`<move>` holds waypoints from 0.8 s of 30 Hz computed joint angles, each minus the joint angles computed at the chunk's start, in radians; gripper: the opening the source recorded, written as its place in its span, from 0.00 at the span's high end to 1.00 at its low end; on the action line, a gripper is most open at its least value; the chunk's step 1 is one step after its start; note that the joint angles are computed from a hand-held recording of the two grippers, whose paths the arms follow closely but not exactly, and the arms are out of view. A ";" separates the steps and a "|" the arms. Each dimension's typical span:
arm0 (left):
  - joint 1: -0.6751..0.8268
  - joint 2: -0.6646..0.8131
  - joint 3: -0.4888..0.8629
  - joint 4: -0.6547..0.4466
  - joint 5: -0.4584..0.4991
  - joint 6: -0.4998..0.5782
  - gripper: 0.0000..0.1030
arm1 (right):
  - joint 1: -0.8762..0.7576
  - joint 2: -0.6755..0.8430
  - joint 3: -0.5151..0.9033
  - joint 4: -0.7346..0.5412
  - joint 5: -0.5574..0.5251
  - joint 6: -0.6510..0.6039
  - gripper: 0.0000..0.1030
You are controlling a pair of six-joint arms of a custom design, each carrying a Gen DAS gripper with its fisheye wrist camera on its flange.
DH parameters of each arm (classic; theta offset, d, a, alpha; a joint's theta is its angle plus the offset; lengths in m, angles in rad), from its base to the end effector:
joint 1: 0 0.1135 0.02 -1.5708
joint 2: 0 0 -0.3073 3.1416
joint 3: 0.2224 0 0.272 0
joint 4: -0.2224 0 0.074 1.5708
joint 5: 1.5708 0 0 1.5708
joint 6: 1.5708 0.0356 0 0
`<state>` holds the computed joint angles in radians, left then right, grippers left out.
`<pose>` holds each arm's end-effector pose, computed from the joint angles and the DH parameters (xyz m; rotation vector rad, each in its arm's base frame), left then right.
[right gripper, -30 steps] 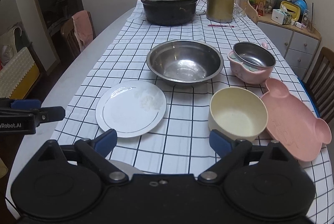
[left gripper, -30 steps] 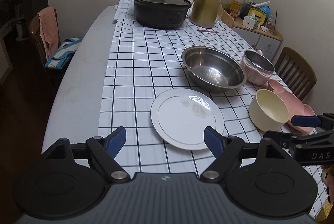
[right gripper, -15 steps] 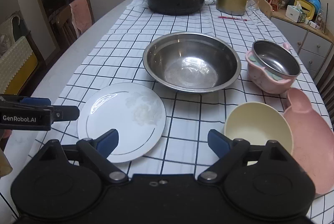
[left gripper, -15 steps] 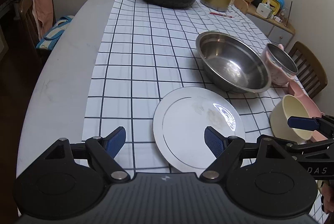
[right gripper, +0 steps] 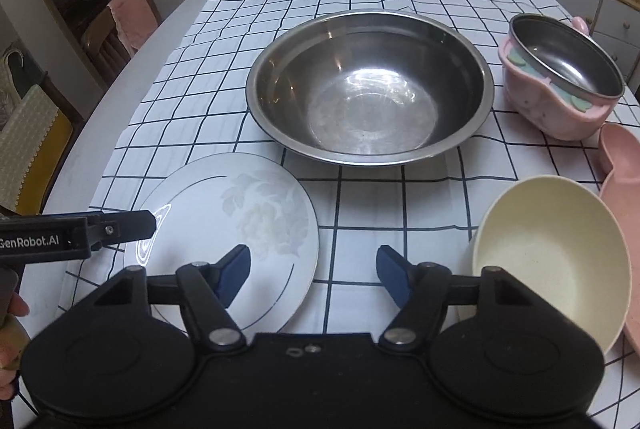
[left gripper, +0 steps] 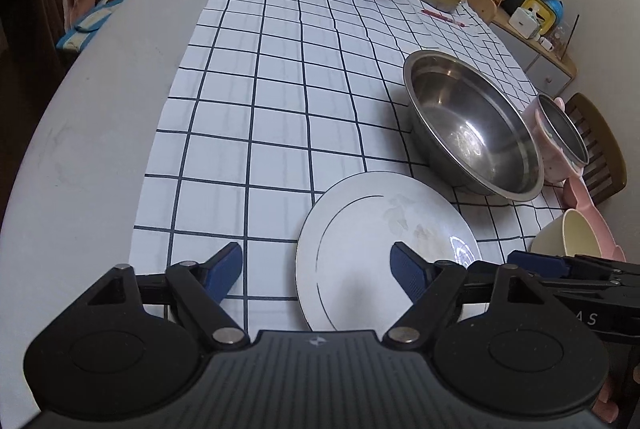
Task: Organize plates and bowls
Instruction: 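Close both tools on the rim of the small white plate, then lift the small white plate and carry it over the large plate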
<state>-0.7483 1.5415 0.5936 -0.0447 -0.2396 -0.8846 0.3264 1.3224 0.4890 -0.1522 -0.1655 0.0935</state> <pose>0.2064 -0.1801 0.1493 -0.2652 2.5429 -0.3432 0.2136 0.0785 0.1644 -0.3636 2.5536 0.3711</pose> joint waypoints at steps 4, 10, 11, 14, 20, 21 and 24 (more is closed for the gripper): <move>0.017 0.013 0.010 0.002 0.036 0.012 0.43 | -0.021 0.033 0.025 -0.011 -0.032 0.006 0.47; 0.062 0.015 -0.010 0.047 0.121 0.002 0.65 | -0.051 0.064 0.044 -0.025 -0.096 0.022 0.65; 0.068 0.013 -0.015 0.054 0.129 -0.003 0.65 | -0.054 0.067 0.046 -0.027 -0.106 0.023 0.67; 0.084 0.011 -0.023 0.062 0.145 -0.019 0.71 | -0.070 0.075 0.048 -0.029 -0.140 0.034 0.73; 0.108 0.001 -0.051 0.085 0.169 -0.040 0.82 | -0.109 0.094 0.044 -0.031 -0.179 0.051 0.84; 0.110 -0.001 -0.054 0.089 0.172 -0.041 0.82 | -0.114 0.097 0.041 -0.028 -0.183 0.055 0.87; 0.100 0.002 -0.050 0.086 0.159 -0.027 0.82 | -0.119 0.098 0.037 -0.021 -0.185 0.065 0.90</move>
<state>-0.6483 1.5433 0.5437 0.0408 -0.0804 -0.9114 0.2073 1.4200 0.5262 -0.1728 -0.3509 0.1586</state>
